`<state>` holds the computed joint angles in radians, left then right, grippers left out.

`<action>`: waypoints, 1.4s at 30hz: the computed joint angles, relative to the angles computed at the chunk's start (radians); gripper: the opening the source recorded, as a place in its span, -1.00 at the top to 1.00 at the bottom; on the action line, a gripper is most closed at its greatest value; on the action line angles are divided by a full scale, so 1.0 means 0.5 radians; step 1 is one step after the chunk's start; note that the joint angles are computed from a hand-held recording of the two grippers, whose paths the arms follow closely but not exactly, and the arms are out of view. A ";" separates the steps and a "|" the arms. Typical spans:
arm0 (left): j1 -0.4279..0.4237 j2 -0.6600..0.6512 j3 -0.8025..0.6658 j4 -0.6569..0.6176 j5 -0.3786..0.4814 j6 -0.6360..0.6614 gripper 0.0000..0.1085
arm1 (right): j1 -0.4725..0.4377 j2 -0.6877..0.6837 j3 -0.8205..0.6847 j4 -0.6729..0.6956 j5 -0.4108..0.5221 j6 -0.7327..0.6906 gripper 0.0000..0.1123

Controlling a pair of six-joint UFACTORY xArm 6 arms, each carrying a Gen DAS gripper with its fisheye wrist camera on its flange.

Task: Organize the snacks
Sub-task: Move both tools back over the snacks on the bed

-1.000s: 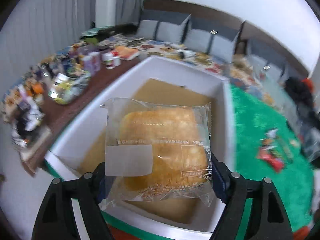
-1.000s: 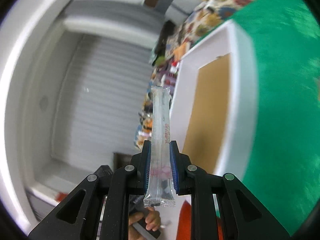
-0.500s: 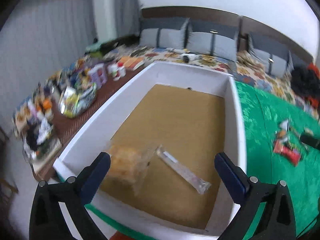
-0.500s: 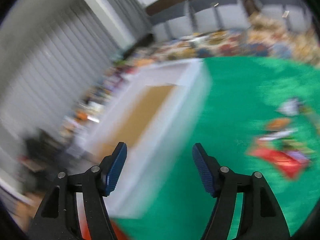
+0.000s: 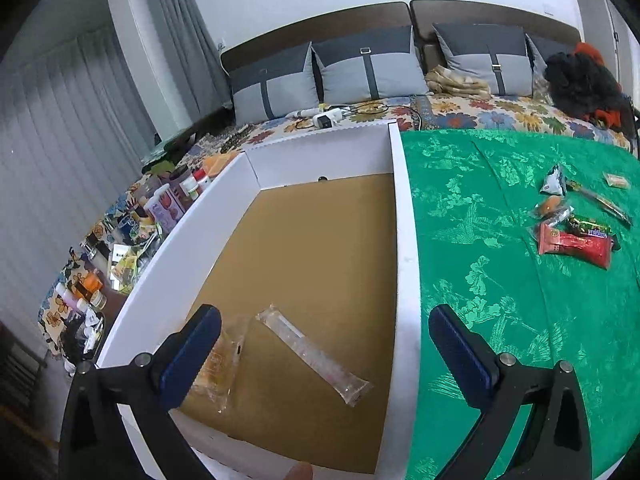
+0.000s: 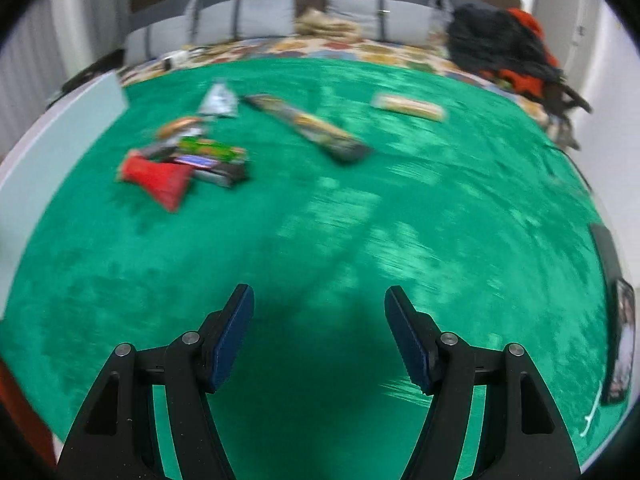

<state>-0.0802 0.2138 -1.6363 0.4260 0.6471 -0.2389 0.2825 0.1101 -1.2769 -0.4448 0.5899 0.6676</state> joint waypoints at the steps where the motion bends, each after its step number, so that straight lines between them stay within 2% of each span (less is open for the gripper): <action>1: 0.002 0.002 -0.004 -0.012 0.009 -0.003 -0.89 | -0.005 -0.008 0.015 -0.032 0.001 0.039 -0.27; 8: 0.020 0.027 -0.030 -0.173 0.079 0.058 -0.89 | -0.013 -0.064 0.125 -0.091 -0.015 0.158 -0.27; 15: 0.007 0.071 -0.082 -0.186 0.121 0.113 -0.89 | -0.010 0.001 0.089 -0.158 -0.002 0.232 -0.27; 18: 0.008 0.113 -0.126 -0.280 0.140 0.213 -0.89 | -0.018 0.045 0.040 -0.170 0.032 0.218 -0.27; 21: 0.007 0.170 -0.184 -0.405 0.178 0.367 -0.89 | -0.043 0.076 0.012 -0.197 0.033 0.242 -0.34; 24: -0.003 0.214 -0.240 -0.421 0.253 0.431 -0.89 | -0.080 0.082 0.024 -0.242 -0.010 0.307 -0.42; 28: 0.011 0.190 -0.213 -0.441 0.281 0.422 -0.89 | -0.129 0.059 0.092 -0.277 -0.117 0.411 -0.52; 33: 0.012 0.134 -0.136 -0.370 0.282 0.354 -0.89 | -0.135 0.059 0.086 -0.261 -0.105 0.416 -0.56; 36: 0.005 0.081 -0.058 -0.288 0.182 0.264 -0.89 | -0.137 0.064 0.083 -0.253 -0.107 0.409 -0.58; 39: -0.034 -0.091 0.153 0.002 -0.090 -0.045 -0.89 | -0.137 0.064 0.083 -0.253 -0.106 0.410 -0.59; 42: -0.099 -0.200 0.245 0.131 -0.262 -0.189 -0.89 | -0.138 0.065 0.083 -0.252 -0.107 0.408 -0.59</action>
